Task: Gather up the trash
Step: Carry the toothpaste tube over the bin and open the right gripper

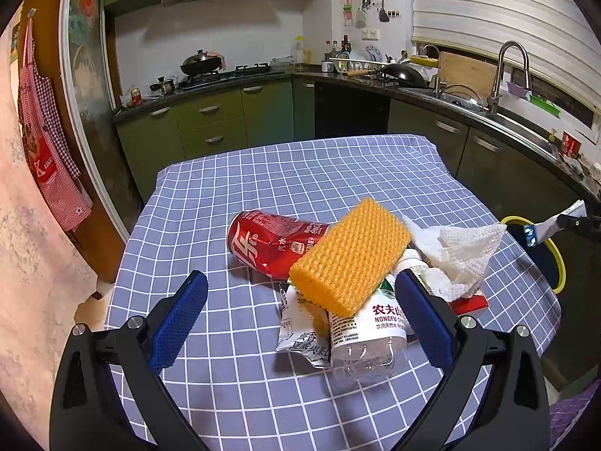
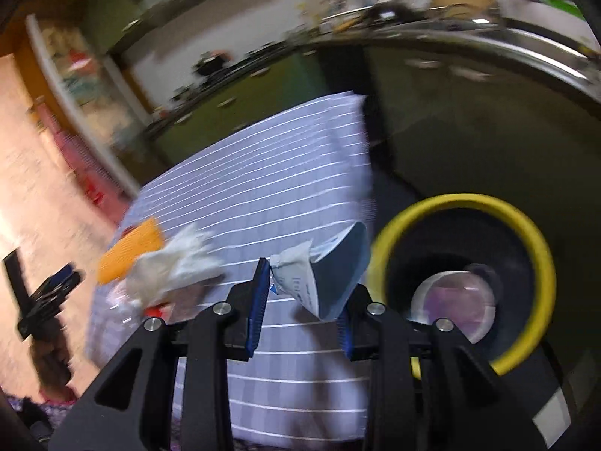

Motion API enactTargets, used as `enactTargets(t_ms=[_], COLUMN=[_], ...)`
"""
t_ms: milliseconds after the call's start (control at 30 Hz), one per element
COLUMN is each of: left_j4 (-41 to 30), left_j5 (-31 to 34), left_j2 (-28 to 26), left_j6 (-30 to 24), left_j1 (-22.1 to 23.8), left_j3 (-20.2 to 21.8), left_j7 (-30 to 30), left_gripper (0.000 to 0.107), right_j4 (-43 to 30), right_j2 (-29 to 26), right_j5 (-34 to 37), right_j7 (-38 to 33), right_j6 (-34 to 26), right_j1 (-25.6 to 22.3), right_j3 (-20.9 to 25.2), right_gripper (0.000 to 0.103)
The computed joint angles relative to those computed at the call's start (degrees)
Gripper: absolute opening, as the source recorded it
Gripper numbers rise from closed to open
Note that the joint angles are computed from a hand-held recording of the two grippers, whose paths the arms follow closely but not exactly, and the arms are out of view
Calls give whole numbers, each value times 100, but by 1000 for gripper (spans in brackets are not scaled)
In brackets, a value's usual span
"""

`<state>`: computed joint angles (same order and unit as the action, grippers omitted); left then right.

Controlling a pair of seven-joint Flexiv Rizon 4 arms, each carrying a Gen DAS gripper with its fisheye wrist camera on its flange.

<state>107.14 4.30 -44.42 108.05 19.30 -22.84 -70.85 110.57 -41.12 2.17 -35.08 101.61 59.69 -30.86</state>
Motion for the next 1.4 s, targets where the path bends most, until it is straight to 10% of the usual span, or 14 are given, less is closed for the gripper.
enactTargets(t_ms=[233,467,600,1167,1400], left_j4=[-21,-59,-87,-205,-614], left_j5=[-19,-145,-186,-158,-54], left_j2=[59,76,46,-196,-623], left_j6=[-75,-167,-241,-561,-1385], left_j1=[-107,-276,-279,118,641], left_j3=[55,155,105,-537,-1463], left_j7=[55,159,227,807,2050], left_gripper=[98,98,98,98,98], right_j4=[624,741,793,475,308], right_j2=[-173,-216,-308,-351,-369], right_j5=[95,-270,-450,-595,-681], right_j7=[785,1297,1636,1399,1264], right_j6=[-714,-850,-860,-607,-574], right_j1=[675,104,-12,-71,-287], right_j3=[-1083,-655,-668,-464,-177], right_gripper=[31,34,60,64,64])
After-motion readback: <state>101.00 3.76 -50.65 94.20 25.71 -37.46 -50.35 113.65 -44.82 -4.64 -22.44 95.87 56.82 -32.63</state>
